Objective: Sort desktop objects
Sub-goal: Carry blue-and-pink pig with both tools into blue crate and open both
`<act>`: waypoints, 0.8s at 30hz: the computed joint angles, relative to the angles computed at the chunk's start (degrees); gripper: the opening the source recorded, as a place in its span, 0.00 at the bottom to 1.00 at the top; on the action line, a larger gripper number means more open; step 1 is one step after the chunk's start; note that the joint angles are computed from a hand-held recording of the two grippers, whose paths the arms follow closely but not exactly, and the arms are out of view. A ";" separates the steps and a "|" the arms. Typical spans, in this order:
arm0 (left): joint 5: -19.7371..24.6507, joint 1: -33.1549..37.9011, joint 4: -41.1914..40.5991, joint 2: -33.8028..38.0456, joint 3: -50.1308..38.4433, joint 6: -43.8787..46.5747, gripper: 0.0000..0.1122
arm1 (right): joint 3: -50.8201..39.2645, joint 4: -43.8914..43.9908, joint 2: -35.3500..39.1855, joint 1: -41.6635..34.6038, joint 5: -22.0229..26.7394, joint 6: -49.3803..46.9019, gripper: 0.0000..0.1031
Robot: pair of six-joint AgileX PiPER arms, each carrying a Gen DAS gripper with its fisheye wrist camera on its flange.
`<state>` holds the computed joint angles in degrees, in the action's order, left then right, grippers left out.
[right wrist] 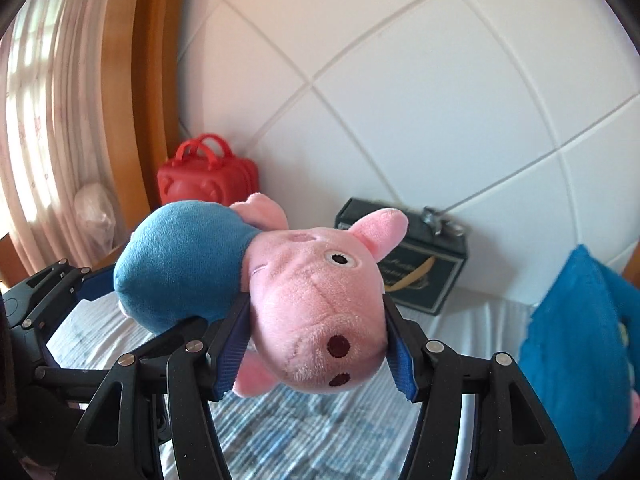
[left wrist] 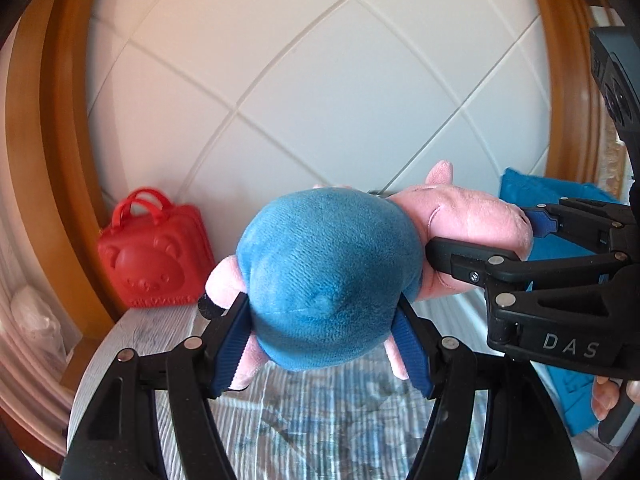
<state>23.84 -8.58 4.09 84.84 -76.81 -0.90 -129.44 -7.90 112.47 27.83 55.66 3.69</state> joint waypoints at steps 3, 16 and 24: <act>1.31 -4.27 4.05 -3.24 -0.31 -3.41 0.59 | 8.44 -3.44 -8.16 0.01 -2.47 3.15 0.59; 13.28 -37.41 32.08 2.22 -17.87 -29.23 0.59 | 28.65 0.47 -36.94 -18.99 -2.64 -1.50 0.59; 26.91 -54.69 33.76 24.46 -50.72 -27.07 0.59 | 29.08 37.60 -41.08 -63.36 6.63 -34.40 0.59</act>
<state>50.75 -63.26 37.85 109.30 -127.53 -27.97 -100.36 29.69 71.39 -35.53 62.29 -30.70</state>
